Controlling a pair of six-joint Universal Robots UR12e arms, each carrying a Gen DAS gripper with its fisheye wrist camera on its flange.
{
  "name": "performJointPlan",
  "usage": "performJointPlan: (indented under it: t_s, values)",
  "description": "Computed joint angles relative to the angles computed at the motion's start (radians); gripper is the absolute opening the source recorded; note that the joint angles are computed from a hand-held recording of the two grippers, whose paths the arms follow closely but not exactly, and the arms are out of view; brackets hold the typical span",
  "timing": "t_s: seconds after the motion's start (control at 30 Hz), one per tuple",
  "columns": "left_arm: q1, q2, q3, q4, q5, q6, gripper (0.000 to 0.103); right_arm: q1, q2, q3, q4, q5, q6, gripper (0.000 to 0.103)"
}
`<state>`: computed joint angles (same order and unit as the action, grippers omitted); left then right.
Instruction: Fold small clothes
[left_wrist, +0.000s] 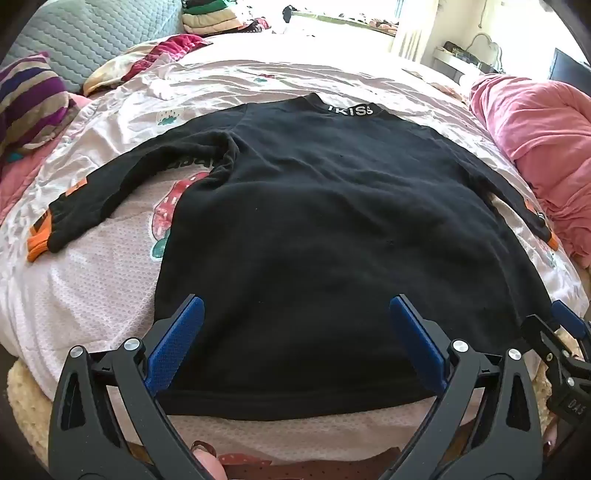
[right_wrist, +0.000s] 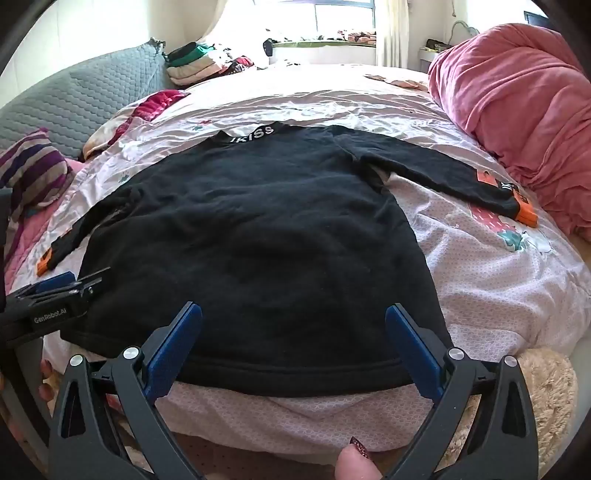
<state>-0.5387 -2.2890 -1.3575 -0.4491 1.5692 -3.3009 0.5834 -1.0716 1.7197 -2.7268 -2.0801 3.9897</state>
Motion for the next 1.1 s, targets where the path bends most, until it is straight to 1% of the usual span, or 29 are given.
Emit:
performJointPlan:
  t_s: [0.17, 0.2, 0.23, 0.3, 0.67, 1.1]
  values:
    - [0.0, 0.005, -0.007, 0.009, 0.002, -0.002, 0.094, -0.001, 0.005, -0.012, 0.001, 0.005, 0.0, 0.099]
    - [-0.003, -0.006, 0.012, -0.011, 0.0, 0.0, 0.094, -0.001, 0.007, -0.017, 0.006, 0.004, -0.003, 0.099]
    - [-0.003, -0.007, 0.014, -0.011, 0.001, 0.0, 0.094, 0.001, 0.006, 0.001, -0.032, 0.003, -0.012, 0.099]
    - [-0.004, -0.003, 0.002, 0.0, 0.001, 0.0, 0.094, 0.002, 0.002, 0.007, -0.038, 0.003, -0.013, 0.099]
    - [-0.002, -0.004, 0.003, 0.001, -0.009, 0.007, 0.094, 0.002, 0.001, 0.005, -0.026, -0.001, -0.002, 0.099]
    - [-0.003, -0.004, 0.003, 0.001, -0.003, 0.009, 0.094, 0.002, 0.001, 0.006, -0.027, -0.001, -0.003, 0.099]
